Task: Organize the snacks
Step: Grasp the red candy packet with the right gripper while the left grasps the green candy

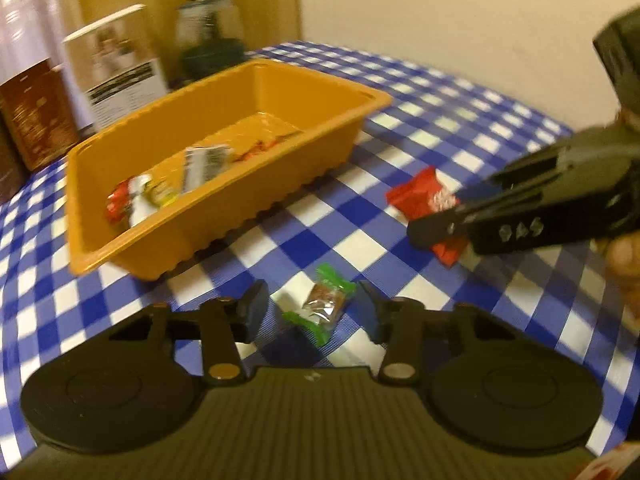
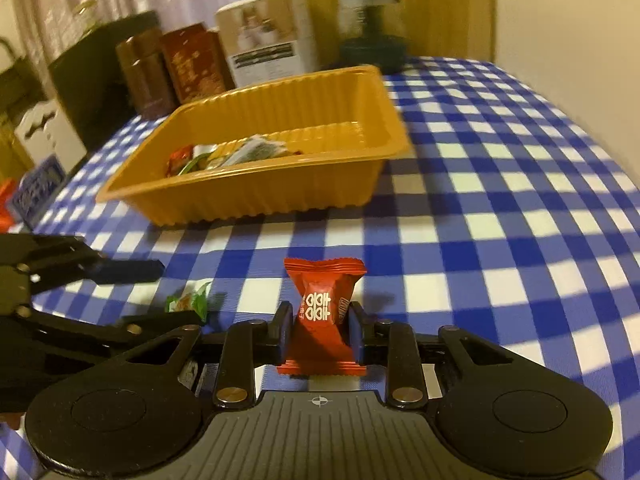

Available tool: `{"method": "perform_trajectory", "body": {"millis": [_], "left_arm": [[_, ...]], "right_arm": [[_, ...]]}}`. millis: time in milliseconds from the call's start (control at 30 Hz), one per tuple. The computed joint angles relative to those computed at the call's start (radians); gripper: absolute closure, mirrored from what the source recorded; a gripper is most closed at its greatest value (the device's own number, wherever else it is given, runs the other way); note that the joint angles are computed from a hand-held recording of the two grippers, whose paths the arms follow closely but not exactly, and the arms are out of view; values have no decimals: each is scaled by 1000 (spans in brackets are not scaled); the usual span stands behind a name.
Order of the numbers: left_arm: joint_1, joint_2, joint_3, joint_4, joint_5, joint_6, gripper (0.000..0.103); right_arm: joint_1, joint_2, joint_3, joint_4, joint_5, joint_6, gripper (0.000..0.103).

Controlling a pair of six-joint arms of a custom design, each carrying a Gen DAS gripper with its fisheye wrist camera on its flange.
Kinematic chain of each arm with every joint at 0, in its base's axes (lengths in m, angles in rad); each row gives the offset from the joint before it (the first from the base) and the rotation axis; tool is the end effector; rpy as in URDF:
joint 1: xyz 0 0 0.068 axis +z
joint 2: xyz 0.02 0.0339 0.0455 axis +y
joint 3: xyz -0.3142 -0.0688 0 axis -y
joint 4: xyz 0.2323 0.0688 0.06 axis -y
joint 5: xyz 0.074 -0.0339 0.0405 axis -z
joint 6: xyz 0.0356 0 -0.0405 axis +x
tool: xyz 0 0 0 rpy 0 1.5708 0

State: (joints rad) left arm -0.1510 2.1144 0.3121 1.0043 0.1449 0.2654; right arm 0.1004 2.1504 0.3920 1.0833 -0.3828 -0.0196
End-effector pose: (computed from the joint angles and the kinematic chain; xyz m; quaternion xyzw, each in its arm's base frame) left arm 0.2601 -0.0448 0.0643 0.2176 0.8983 -0.0455 0.3791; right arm 0.2885 0.0424 0.0701 -0.1353 0.8784 0.1885 0.4178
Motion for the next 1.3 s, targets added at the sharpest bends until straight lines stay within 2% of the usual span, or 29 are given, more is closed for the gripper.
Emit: {"method": "perform_trajectory", "body": {"millis": [100, 233, 400, 533, 767, 967, 1167, 1300], "left_arm": [[-12, 20, 24, -22, -1, 34, 65], [-3, 31, 39, -28, 23, 22, 69], [25, 22, 49, -64, 75, -36, 78], [35, 14, 47, -78, 95, -121, 83], [-18, 12, -59, 47, -27, -323, 84], [-62, -8, -176, 141, -90, -456, 84], [-109, -60, -265, 171, -161, -546, 84], [-152, -122, -297, 136, -218, -588, 84]], "right_arm": [[-20, -4, -13, 13, -18, 14, 73], [-24, -2, -15, 23, -24, 21, 73], [-26, 16, -18, 42, -33, 31, 73], [-22, 24, -27, 61, -29, 31, 73], [-2, 16, -81, 112, -18, 29, 74], [24, 11, -170, 201, -16, 37, 74], [53, 25, -263, 305, -1, 55, 74], [62, 33, -315, 364, 4, 56, 74]]}}
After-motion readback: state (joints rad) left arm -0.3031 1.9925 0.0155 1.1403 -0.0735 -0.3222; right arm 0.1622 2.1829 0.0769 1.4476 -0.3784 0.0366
